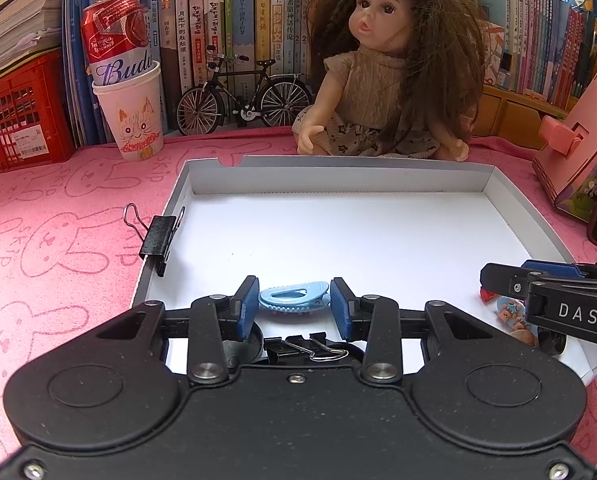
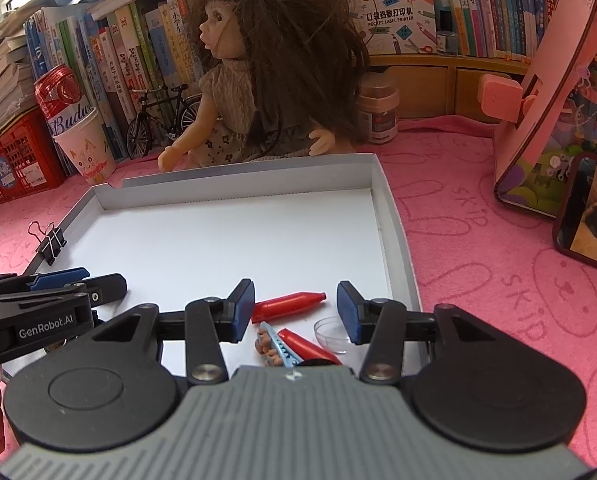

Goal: Organize rigid objects
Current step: 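Lower both tools into the tray and open them to release clip and crayon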

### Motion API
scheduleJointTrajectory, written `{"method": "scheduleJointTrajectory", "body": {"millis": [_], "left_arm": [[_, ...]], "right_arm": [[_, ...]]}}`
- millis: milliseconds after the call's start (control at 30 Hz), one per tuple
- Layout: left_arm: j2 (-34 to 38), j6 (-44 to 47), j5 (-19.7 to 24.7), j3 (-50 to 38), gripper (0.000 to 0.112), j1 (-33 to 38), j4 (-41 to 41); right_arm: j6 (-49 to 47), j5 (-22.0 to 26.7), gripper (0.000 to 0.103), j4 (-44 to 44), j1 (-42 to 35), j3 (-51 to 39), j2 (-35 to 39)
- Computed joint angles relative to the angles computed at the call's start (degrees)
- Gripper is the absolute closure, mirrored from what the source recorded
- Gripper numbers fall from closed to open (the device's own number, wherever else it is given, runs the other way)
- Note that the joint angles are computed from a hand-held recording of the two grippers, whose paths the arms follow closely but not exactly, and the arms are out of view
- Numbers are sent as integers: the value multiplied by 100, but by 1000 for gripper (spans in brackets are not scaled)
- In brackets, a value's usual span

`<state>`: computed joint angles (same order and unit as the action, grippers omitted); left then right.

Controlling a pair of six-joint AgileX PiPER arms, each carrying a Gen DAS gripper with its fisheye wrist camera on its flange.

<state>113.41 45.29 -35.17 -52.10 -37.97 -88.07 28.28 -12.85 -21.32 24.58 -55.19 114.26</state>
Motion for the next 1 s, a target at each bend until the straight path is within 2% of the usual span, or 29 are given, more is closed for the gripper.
{"method": "scheduleJointTrajectory", "body": {"millis": [300, 367, 467, 667, 767, 1000], "left_arm": [[100, -42, -205, -29, 75, -99, 54], [97, -183, -217, 3, 74, -101, 149], [82, -300, -221, 32, 63, -102, 186], [-29, -512, -210, 190, 54, -122, 376], [-94, -627, -290, 297, 48, -188, 511], [-197, -409, -554, 366, 40, -427, 331]], "right_arm": [[-533, -19, 47, 531, 68, 30, 4], [-537, -32, 41, 534, 71, 37, 6], [-75, -220, 31, 115, 21, 129, -23], [-625, -351, 19, 701, 116, 257, -148], [-644, -299, 16, 724, 141, 264, -198], [-1423, -366, 11, 1584, 189, 450, -340]]}}
